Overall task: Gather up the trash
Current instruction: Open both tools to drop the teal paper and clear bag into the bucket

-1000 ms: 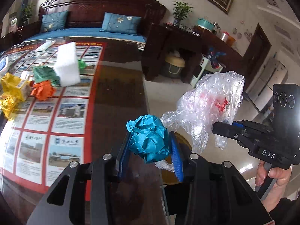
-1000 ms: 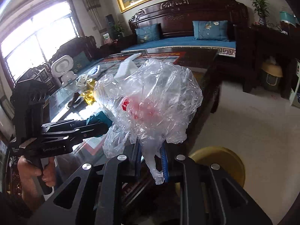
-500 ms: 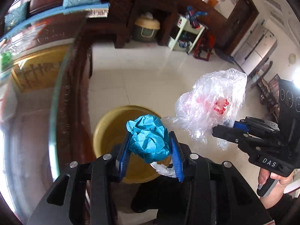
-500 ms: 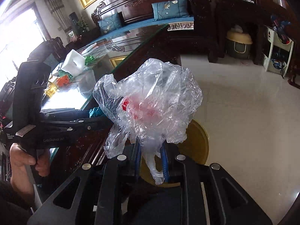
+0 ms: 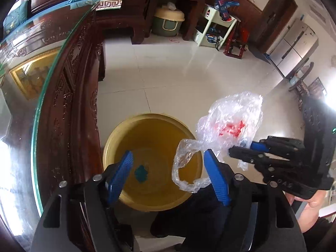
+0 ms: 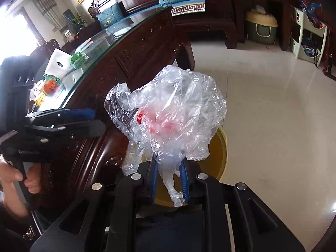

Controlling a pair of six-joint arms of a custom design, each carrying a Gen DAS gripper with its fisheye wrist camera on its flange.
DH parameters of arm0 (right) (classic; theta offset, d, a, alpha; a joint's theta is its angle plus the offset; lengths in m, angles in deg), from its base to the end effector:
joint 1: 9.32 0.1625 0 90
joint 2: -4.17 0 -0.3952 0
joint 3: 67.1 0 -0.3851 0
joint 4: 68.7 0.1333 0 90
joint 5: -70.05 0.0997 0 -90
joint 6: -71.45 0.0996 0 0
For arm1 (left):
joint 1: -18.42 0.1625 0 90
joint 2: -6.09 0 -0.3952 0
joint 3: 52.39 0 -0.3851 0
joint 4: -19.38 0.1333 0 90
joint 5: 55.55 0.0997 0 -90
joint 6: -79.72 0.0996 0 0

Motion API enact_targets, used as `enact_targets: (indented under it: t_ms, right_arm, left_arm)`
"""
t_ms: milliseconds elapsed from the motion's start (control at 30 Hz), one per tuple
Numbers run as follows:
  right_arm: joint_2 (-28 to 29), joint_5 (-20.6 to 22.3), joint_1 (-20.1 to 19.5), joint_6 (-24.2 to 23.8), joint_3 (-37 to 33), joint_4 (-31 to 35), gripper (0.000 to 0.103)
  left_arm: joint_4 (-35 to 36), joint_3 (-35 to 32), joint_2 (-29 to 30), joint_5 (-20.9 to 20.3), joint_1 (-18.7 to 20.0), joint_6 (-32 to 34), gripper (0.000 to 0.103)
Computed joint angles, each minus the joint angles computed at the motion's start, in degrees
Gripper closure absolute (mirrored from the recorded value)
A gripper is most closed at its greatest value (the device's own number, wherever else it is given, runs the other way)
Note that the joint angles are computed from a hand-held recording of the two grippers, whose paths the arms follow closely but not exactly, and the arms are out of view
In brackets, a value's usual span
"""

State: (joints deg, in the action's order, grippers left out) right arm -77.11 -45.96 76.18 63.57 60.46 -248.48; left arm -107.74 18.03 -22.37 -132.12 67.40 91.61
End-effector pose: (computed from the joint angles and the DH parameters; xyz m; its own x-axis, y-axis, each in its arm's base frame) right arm 0.0533 -0.4656 0.2785 -0.8718 0.2688 0.4095 -0.0632 0.7672 -0.6382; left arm -0.3578 -0.6497 -0.0116 -0.5708 0.7940 -0.2091 0.7885 0.6011 0.1302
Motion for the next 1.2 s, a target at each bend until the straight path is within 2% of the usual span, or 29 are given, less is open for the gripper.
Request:
enact_targets:
  t_ms: [100, 200, 233, 300, 600, 1200]
  right_arm:
    - [0.7, 0.4, -0.3, -0.4, -0.7, 0.7, 0.084]
    - [1.4, -0.3, 0.3, -0.8, -1.5, 1.4, 0.075]
    - [1.5, -0.6, 0.5, -1.1, -1.8, 1.9, 0.060]
    - [2.0, -1.7, 1.3, -1.4, -2.1, 0.9, 0.042]
    - [3.8, -4.3, 3.5, -0.8, -4.1, 3.0, 0.042]
    - [4.1, -5.8, 5.0, -0.2, -5.0, 4.0, 0.042]
  left_arm:
    - [-0.5, 0.7, -0.8, 0.1, 0.3, -0.2, 0.033]
    - [-1.0, 0.6, -0.9, 0.1, 0.2, 0.1, 0.033]
    - [-1.1, 0.8, -1.0, 0.1, 0.2, 0.3, 0.033]
    - [-1.5, 1.1, -1.2, 0.0, 0.2, 0.5, 0.031]
    - [-1.7, 2.0, -2.3, -0.2, 0.1, 0.8, 0.031]
    - [-0.7, 0.5, -1.5, -1.1, 0.9, 1.2, 0.031]
